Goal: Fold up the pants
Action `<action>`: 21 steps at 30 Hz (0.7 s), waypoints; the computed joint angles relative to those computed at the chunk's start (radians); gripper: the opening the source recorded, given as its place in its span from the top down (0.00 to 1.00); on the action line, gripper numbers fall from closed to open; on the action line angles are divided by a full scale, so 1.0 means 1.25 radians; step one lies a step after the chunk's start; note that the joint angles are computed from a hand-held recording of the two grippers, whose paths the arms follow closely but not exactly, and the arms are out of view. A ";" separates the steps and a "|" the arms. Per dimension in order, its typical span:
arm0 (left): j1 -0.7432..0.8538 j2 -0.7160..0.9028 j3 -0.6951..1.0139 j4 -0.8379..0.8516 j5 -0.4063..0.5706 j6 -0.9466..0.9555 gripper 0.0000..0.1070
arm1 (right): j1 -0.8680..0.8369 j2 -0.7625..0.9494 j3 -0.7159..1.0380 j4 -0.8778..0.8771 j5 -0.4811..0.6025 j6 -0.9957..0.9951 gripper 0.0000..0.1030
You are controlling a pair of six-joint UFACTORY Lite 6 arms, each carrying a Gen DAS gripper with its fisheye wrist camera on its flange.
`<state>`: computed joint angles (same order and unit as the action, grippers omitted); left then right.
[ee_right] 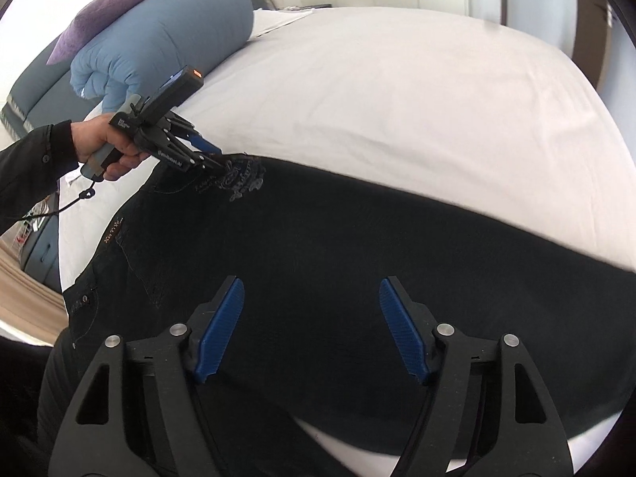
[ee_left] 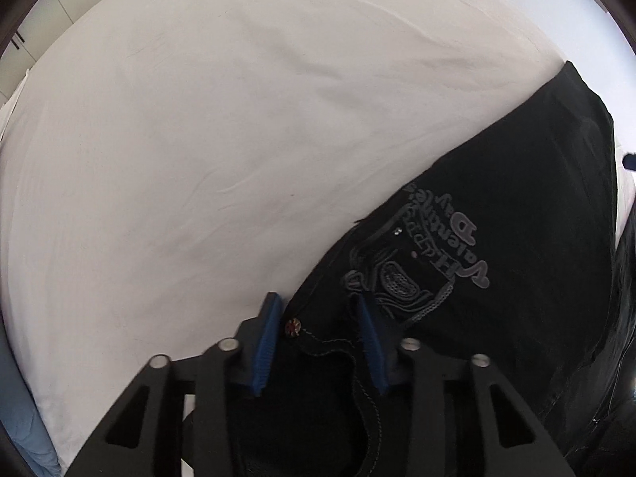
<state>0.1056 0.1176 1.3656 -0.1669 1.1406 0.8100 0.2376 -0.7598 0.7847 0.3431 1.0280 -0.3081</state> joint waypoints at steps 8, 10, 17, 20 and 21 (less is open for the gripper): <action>0.087 -0.245 -0.080 -0.075 0.020 0.107 0.88 | 0.081 0.308 0.246 -0.008 -0.057 -0.108 0.48; 0.136 -0.325 -0.117 -0.110 0.043 0.163 0.88 | 0.102 0.386 0.309 -0.019 -0.060 -0.127 0.48; 0.255 -0.577 -0.252 -0.198 0.105 0.306 0.88 | 0.199 0.561 0.482 -0.089 -0.032 -0.143 0.55; 0.214 -0.639 -0.302 -0.188 0.084 0.279 0.88 | 0.245 0.622 0.541 -0.133 -0.009 -0.127 0.61; 0.227 -0.651 -0.306 -0.193 0.097 0.284 0.88 | 0.262 0.634 0.556 -0.147 0.001 -0.116 0.64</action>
